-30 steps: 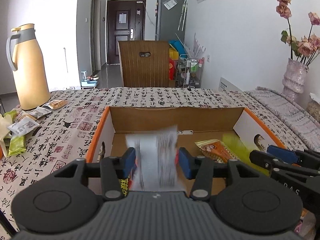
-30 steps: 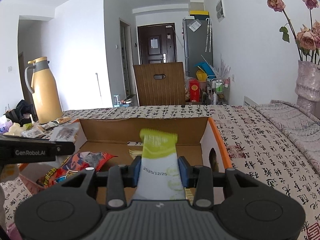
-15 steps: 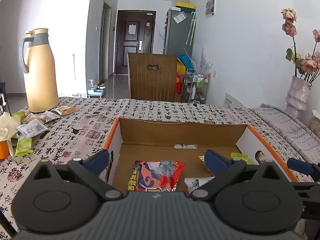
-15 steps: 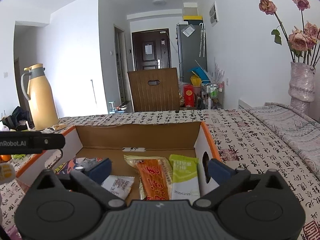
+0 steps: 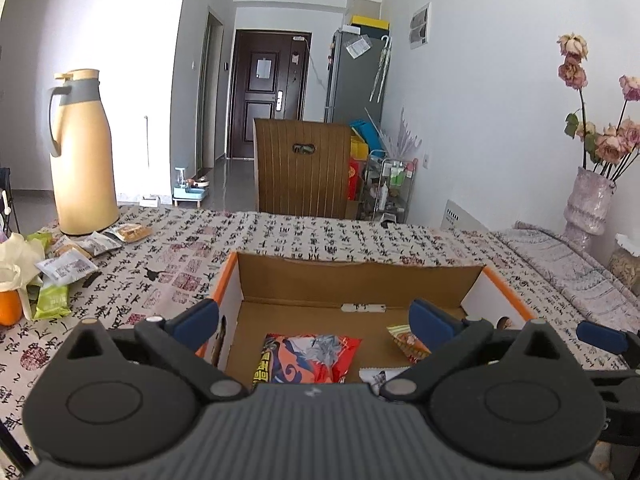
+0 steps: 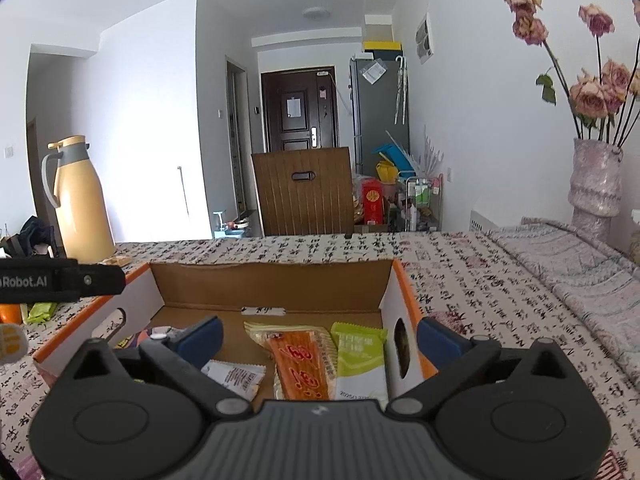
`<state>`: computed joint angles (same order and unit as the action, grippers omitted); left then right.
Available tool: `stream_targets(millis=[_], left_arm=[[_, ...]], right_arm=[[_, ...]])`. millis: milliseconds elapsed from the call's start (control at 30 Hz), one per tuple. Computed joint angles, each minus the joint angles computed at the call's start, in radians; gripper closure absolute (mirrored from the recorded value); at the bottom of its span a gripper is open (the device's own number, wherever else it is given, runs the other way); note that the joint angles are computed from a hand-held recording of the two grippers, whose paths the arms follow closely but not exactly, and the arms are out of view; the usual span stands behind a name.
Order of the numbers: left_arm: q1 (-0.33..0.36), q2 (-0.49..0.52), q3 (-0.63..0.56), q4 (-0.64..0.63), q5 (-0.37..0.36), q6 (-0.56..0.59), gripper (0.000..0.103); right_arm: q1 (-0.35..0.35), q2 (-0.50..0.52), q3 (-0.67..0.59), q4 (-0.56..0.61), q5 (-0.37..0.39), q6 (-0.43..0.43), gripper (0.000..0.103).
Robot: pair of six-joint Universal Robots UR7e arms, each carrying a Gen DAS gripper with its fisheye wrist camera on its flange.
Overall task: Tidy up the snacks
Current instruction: 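Withdraw both tools from the box toward the remaining snacks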
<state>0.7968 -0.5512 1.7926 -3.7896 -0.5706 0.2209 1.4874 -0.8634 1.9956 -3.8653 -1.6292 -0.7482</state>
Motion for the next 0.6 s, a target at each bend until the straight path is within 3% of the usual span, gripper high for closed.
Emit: stream_targets(millis=[600], left_arm=[[-0.097, -0.063, 0.167, -0.082, 0.086, -0.031, 0.0]], right_arm=[[-0.019, -0.104, 0.172, -0.1, -0.019, -0.016, 0.0]])
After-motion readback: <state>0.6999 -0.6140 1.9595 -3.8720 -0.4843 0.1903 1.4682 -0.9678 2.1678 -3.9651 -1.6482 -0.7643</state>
